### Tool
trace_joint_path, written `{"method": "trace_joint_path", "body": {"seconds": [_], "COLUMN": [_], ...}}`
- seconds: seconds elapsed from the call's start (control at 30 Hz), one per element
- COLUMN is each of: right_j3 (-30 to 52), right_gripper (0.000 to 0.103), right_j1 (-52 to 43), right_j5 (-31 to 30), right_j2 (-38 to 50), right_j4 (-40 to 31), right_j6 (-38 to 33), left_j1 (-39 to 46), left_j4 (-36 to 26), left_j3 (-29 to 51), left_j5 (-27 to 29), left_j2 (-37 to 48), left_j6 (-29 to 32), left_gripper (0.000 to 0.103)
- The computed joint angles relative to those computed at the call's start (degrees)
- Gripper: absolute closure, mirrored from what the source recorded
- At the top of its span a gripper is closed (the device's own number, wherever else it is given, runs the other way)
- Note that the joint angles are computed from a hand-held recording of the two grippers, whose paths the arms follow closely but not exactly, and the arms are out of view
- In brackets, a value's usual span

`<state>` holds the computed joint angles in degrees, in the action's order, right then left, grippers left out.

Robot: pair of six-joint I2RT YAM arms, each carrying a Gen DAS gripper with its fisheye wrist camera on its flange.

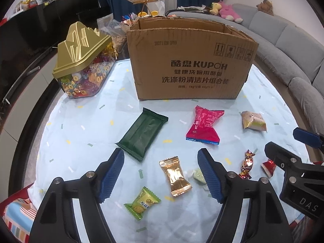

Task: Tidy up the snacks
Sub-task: 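Move both tools back toward the remaining snacks on the cloth, then grasp the gold candy with the left tool while the right tool grasps the red wrapped candy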

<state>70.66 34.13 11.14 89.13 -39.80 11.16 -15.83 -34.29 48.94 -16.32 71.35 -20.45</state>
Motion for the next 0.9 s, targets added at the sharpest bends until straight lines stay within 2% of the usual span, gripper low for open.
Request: {"method": "trace_joint_path", "body": {"seconds": [0.37, 0.47, 0.67, 0.9], "right_j3": [-2.1, -2.5, -2.4, -2.6], "right_gripper": [0.029, 0.029, 0.030, 0.031], "right_j1": [0.1, 0.1, 0.7, 1.1], "right_j5": [-1.0, -1.2, -1.0, -0.9], "right_j2": [1.3, 1.3, 2.4, 4.2], "right_j4": [2.2, 2.7, 3.5, 4.5], "right_j6": [-0.2, -0.2, -0.4, -0.2], "left_j1": [0.6, 0.6, 1.5, 2.2], "left_j4": [2.5, 2.6, 3.1, 2.6], "left_j3": [-1.7, -1.6, -1.5, -1.1], "left_j5": [2.1, 1.4, 2.0, 4.1], "left_j2": [2.5, 3.5, 5.0, 7.3], "left_j6": [-0.8, -1.2, -2.7, -5.2], "left_gripper": [0.029, 0.034, 0.035, 0.042]}}
